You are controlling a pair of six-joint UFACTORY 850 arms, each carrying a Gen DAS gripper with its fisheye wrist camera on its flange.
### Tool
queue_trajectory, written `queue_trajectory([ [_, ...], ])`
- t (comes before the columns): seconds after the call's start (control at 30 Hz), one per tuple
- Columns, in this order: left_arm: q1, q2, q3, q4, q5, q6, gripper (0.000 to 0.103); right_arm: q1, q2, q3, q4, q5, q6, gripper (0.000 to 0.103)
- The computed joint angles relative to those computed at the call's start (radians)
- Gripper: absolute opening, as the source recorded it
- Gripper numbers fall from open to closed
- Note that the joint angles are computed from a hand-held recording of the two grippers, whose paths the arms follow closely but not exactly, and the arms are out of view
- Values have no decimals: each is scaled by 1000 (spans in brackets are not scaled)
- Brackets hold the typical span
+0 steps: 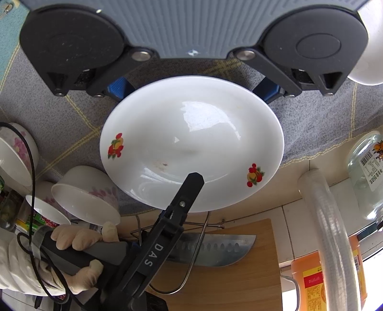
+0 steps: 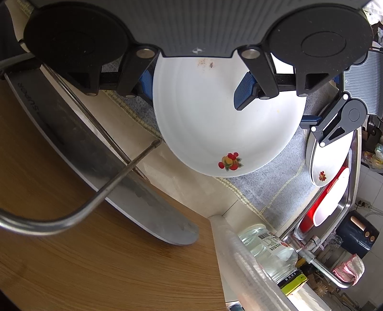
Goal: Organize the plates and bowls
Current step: 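Carry the plate with the right tool toward the plate stack by the sink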
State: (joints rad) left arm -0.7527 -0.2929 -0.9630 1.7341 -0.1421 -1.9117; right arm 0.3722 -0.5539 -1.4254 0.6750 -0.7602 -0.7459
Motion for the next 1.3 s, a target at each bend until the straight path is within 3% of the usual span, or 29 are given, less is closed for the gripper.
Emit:
queue_trajectory([
  [0.57, -19, 20, 9, -29, -34, 26, 101, 8, 38, 30, 5, 30, -26, 73],
  [1.3, -77, 113, 65, -189, -106, 131, 101, 42, 146, 121, 32, 71, -61, 73],
])
